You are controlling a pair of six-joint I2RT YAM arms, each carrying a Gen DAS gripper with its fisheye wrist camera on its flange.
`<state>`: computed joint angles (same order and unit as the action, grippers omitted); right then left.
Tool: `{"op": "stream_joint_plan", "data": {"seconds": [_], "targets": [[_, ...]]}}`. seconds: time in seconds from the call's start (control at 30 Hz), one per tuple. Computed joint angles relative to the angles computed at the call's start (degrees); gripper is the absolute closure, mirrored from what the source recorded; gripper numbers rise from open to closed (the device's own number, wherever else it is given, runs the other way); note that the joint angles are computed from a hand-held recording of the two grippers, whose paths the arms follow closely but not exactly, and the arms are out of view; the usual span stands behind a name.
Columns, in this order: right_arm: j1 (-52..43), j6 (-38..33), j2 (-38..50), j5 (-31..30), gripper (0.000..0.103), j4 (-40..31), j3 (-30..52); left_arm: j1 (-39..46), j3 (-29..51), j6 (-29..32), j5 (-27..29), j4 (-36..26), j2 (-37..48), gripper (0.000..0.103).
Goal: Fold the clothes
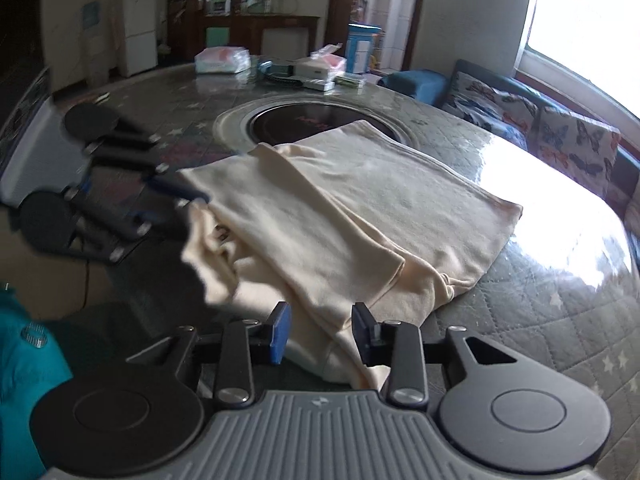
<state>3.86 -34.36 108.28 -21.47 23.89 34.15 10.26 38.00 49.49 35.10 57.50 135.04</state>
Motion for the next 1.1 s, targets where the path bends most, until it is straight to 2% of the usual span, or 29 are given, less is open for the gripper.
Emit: {"op": "stream_joint_plan", "data": {"seconds": [0.07, 0.17, 0.27, 0.37, 0.43, 0.5, 0.6, 0.63, 0.7, 0.97, 1.07, 1.1], "targets": [[0.21, -2.03, -0.87, -0.01, 0.057, 1.29, -1.50, 0.07, 1.52, -2.95, 0.26, -1.75, -0.81, 0.094], [0.76, -4.97, -0.62, -0.79, 0.053, 3.27, -2.65, -0.03, 4.39, -7.56, 0.34, -5.36, -2.34, 0.094], [1.45, -6.33, 1.14, -1.23, 0.051, 4.74, -2.15, -0.53, 7.52, -11.02, 0.24, -9.32, -3.18, 0.094], [2.93, -6.81, 5.15, 0.04, 0.051, 10.44, -1.40, -0.89, 10.54, -12.39, 0.24, -12.72, -2.99, 0.094], [3.55, -5.86, 7.64, 0.93, 0.054, 11.87, 0.27, -1.05, 11.92, -13.11, -0.17, -14.06, -2.44, 0.094], [3.67, -3.98, 9.51, 1.24, 0.065, 11.11, 2.61, -0.85, 12.19, -12.87, 0.04, -15.10, -2.24, 0.094], [2.97, -1.13, 9.85, 0.38, 0.081, 7.81, 5.38, -0.07, 10.47, -11.34, 0.47, -13.26, -2.12, 0.087], [2.66, -0.21, 9.68, 0.00, 0.083, 6.45, 6.24, 0.39, 9.69, -10.73, 0.52, -12.04, -1.86, 0.081], [2.05, 1.62, 9.41, -0.74, 0.087, 3.76, 7.98, 1.25, 7.69, -9.02, 0.12, -9.14, -1.42, 0.081], [0.82, 5.38, 8.71, -2.62, 0.091, 0.97, 10.58, 3.81, 2.84, 0.00, -2.28, 1.48, 2.61, 0.079], [0.92, 5.75, 8.82, -2.21, 0.092, 1.91, 10.22, 4.27, 3.30, 2.15, -2.32, 2.20, 3.84, 0.079], [0.99, 5.96, 8.88, -2.11, 0.092, 2.39, 10.01, 4.23, 3.43, 2.54, -2.46, 2.74, 4.32, 0.082]]}}
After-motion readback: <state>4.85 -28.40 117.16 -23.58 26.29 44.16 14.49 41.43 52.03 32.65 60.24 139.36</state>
